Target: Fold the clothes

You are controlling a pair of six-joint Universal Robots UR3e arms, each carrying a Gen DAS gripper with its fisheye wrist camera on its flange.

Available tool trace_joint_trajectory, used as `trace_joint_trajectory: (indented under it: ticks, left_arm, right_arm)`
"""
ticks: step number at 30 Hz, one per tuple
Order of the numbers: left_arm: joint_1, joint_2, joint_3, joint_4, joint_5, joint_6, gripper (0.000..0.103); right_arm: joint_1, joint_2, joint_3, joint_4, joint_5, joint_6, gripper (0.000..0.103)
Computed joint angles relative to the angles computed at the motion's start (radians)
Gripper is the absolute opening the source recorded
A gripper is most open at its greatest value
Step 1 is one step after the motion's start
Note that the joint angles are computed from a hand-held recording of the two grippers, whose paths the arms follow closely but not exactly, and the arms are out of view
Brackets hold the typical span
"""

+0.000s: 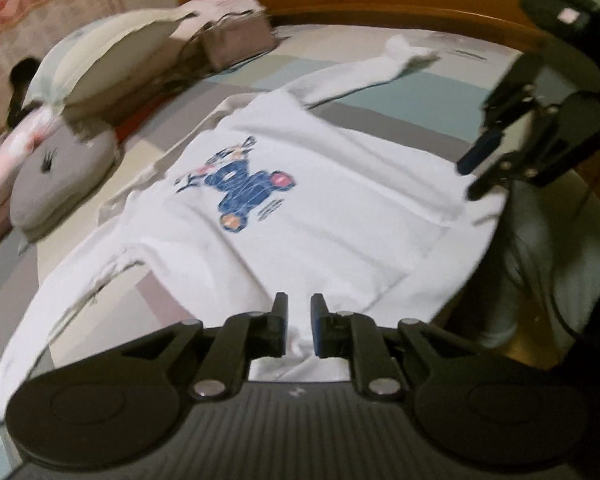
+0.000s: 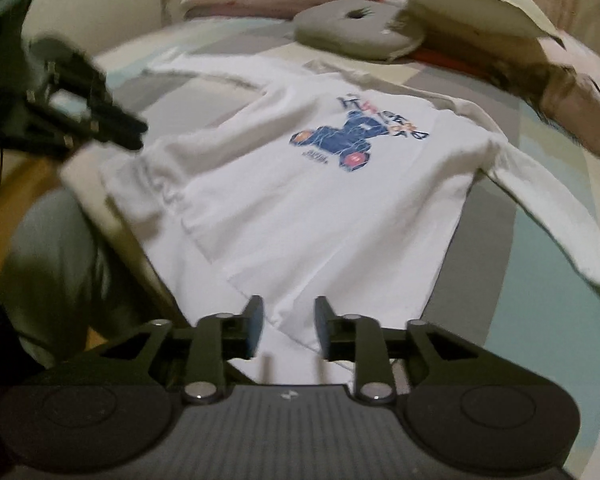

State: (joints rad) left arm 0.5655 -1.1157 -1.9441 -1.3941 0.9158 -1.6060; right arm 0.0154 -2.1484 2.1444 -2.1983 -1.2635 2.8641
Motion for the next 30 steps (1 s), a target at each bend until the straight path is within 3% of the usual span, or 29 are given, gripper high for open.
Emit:
trace_joint_trajectory:
  ticks: [2, 9, 17, 21, 27, 30]
  left_arm:
    - [-0.022, -0.039, 0.003, 0.054, 0.019, -0.076, 0.014]
    - [-0.095, -0.213, 0.031, 0.300, 0.111, -0.409, 0.014]
    - [-0.079, -0.502, 0.258, 0.267, 0.092, -0.725, 0.014]
    - [-0.064, -0.638, 0.355, 0.222, 0.064, -0.833, 0.026]
    - [-0.034, -0.787, 0.459, 0.107, -0.023, -0.863, 0.026]
    - [-0.032, -0.844, 0.502, 0.083, -0.067, -0.863, 0.026]
  right_arm:
    - [-0.049, -0.027, 0.010, 0.019, 0.046, 0.007, 0.041]
    - [-0.153, -0.034, 0.051, 0.010, 0.125, 0.048, 0.042]
    - [-0.396, -0.051, 0.130, 0.040, 0.311, 0.070, 0.047]
    - [-0.525, -0.049, 0.166, 0.067, 0.392, 0.081, 0.054]
    - [-0.690, -0.074, 0.239, 0.151, 0.458, 0.060, 0.055]
    - [-0.801, -0.114, 0.306, 0.242, 0.561, -0.010, 0.057]
